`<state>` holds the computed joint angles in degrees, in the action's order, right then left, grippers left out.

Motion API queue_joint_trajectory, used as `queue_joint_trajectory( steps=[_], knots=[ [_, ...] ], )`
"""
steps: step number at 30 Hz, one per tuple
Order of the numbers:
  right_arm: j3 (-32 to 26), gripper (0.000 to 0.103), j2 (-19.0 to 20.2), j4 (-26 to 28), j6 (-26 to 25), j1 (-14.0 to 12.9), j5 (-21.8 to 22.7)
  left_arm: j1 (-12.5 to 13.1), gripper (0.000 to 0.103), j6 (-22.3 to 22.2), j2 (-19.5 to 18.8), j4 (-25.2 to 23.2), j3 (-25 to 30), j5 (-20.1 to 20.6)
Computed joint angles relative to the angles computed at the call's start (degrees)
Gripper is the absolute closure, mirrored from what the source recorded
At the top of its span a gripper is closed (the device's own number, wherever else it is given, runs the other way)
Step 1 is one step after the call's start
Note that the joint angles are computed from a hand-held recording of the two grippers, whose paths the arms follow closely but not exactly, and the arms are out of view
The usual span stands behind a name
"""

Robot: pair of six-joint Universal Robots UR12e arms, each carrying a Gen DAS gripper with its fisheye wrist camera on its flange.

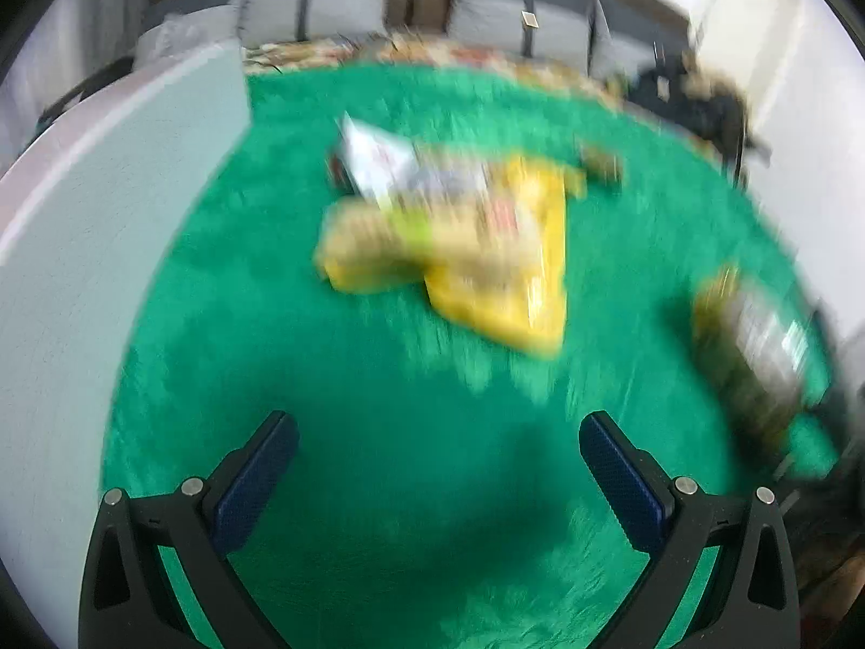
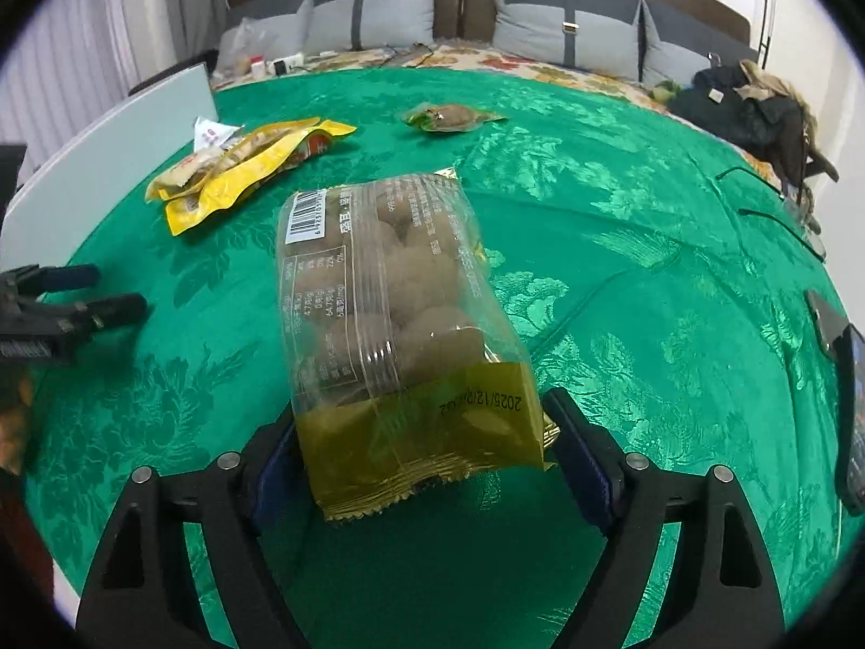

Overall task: Organize snacks
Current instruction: 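Grasp the cream wrapped bar with the left gripper while the right gripper holds the snack bag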

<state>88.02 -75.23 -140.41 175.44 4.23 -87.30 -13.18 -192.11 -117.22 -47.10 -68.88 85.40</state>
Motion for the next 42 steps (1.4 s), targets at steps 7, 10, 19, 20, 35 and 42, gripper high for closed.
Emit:
queue_joint_trajectory(
  steps=[7,10,19,20,35,42],
  knots=[
    [0.03,0.016,-0.01,-0.02,0.07,0.08,-0.05,1.83,0.0,-0.53,-5.5,-2.77,10.89,-2.84],
    [0.03,0.016,0.0,-0.01,0.08,0.08,-0.05,1.56,0.0,1.73,-9.7,-8.73,17.89,-2.02],
    [0.0,0.016,0.02,0.02,0.08,0.05,0.02,1.97,0.005,-1.0,-9.12,-20.56,17.21,0.05],
    [0.0,0.016,0.02,0.02,0.08,0.05,0.02,2.17,0.005,0.76,-7.39,-21.07,14.54,-0.88],
    [-0.11,0.015,0.11,0.08,0.16,0.16,-0.03,1.71,0.006,-2.19,-5.43,-18.98,11.07,6.66],
    [-0.1,0.015,0.11,0.08,0.16,0.15,-0.02,1.61,0.074,-1.63,-4.34,-13.83,7.84,10.62]
  ],
)
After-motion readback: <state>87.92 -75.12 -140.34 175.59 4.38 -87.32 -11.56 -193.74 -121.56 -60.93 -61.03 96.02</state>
